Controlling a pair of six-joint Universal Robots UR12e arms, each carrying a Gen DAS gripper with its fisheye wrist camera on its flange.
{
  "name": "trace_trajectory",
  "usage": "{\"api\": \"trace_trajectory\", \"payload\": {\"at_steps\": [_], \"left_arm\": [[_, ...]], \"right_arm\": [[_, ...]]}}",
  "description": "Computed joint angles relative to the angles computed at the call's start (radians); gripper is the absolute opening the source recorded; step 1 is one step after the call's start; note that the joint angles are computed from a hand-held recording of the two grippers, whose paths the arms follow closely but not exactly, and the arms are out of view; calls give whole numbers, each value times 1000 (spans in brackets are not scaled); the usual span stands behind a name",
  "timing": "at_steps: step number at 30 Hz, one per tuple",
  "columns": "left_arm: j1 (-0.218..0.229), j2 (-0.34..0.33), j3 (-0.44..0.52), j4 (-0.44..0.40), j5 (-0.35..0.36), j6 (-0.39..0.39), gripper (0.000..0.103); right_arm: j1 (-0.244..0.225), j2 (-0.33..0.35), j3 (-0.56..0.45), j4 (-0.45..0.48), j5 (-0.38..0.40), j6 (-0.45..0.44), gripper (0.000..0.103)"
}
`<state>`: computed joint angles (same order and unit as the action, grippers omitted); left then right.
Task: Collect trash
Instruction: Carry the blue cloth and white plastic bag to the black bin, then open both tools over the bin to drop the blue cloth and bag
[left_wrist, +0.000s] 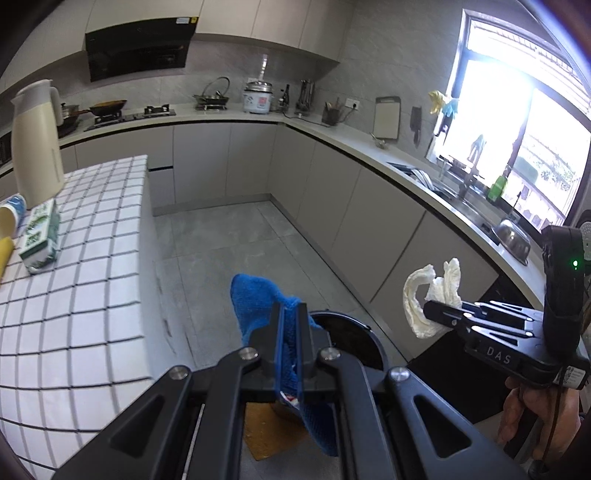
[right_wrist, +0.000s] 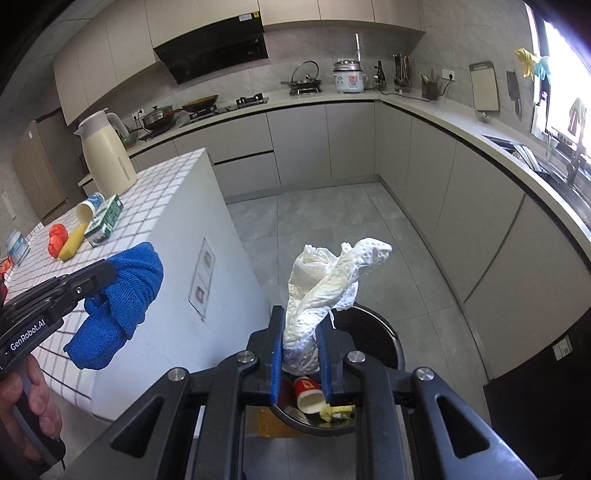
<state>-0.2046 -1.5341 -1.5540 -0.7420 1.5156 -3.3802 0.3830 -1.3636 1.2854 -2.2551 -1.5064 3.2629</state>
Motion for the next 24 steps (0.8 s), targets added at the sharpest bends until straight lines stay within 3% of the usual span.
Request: {"api": "trace_trajectory", "payload": {"at_steps": [5, 11, 24], "left_arm": [[-38, -32, 20, -25, 3, -20, 5], [-54, -72, 40, -65, -26, -67, 6], [-79, -143, 41, -138, -74, -149, 6]], "right_arm": [[-41, -25, 45, 23, 28, -24, 18], [-72, -24, 71, 85, 70, -75, 18], [-105, 41, 97, 179, 167, -226, 18]]}}
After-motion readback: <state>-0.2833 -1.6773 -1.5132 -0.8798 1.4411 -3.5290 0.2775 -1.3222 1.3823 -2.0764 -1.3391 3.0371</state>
